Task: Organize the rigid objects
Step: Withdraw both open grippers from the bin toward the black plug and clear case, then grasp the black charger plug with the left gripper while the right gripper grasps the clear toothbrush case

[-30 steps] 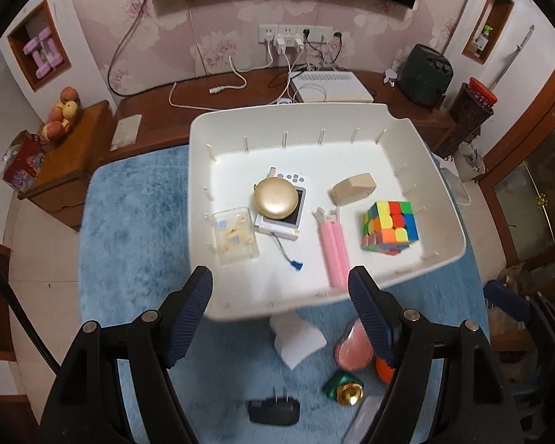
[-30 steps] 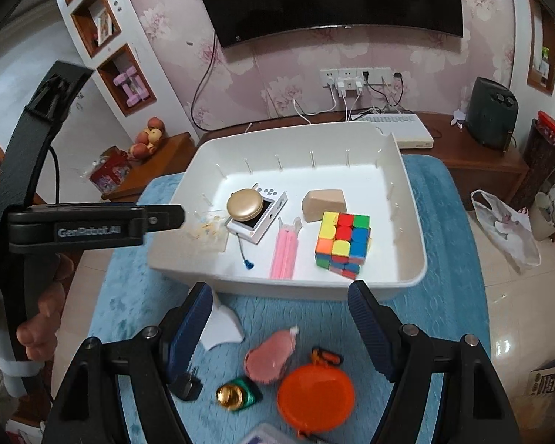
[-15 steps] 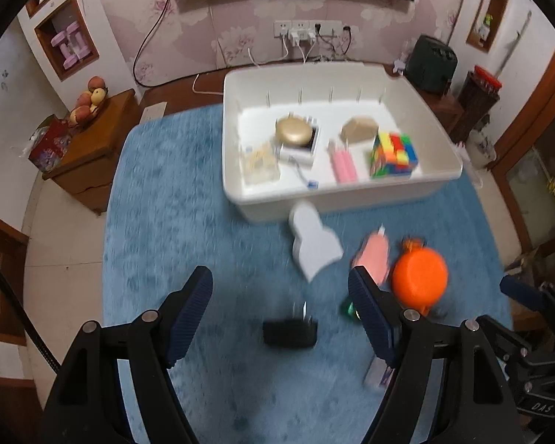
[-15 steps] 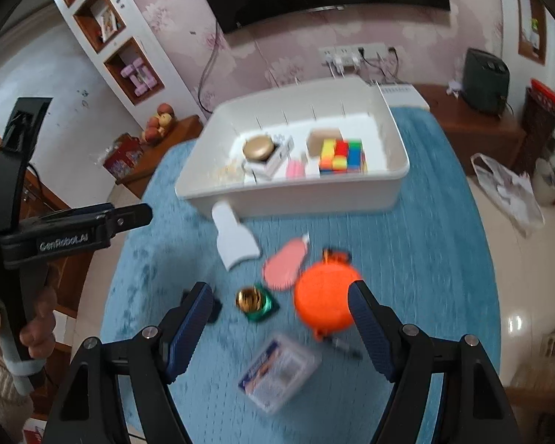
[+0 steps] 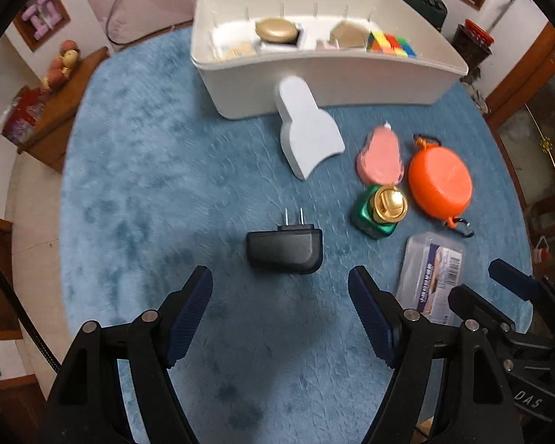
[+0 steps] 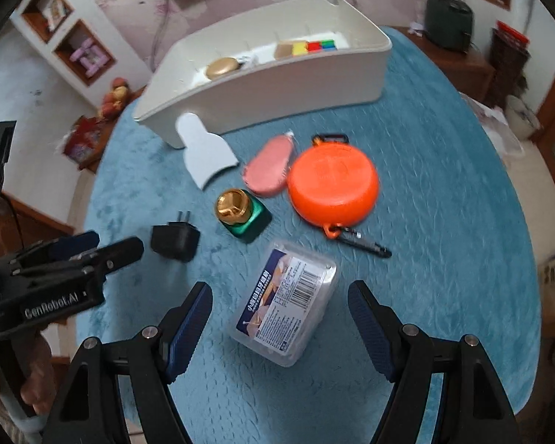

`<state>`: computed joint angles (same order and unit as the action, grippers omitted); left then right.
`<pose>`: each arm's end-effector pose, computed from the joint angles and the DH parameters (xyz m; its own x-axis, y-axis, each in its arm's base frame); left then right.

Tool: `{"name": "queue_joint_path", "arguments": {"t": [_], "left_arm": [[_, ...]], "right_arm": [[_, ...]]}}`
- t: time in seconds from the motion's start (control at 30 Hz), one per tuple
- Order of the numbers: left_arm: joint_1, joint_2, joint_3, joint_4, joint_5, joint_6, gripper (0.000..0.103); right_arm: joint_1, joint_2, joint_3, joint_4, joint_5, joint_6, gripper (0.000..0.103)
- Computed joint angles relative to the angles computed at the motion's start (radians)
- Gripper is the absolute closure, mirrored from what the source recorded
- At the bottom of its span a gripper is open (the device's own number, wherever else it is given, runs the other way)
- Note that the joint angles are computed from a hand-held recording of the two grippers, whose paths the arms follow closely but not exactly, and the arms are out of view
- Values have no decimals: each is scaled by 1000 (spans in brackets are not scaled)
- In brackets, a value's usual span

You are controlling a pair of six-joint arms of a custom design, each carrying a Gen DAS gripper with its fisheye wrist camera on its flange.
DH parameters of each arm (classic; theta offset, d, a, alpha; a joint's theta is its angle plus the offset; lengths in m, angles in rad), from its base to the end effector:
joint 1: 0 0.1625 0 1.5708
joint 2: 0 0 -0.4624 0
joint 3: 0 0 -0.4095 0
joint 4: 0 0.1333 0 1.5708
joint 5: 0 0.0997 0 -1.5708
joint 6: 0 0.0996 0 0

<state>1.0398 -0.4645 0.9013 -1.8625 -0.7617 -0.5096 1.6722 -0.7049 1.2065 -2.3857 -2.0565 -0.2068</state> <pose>-0.2651 -0.8569 0.1140 -0.7177 -0.0324 -0.6956 0.1729 0.9593 -0.2231 0.1707 -0.8202 0.2122 -0.8555 -0.1419 0.4979 -0.2779 0.9373 -0.2104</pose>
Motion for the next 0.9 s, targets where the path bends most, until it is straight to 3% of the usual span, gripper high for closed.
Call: {"name": "queue_joint_path", "arguments": {"t": [0.23, 0.53, 0.8, 0.9], "left_arm": [[36, 37, -29, -28, -26, 14, 24], [52, 93, -87, 6, -12, -28, 24], [46, 106, -71, -9, 11, -58, 24], [48, 105, -72, -11, 4, -77, 31]], "right_arm": [[0, 40, 12, -62, -89, 145, 27], [-10, 92, -28, -19, -143, 305, 26], [-7, 105, -9, -86, -191, 287, 26], [0, 107, 4, -107, -216, 269, 29]]}}
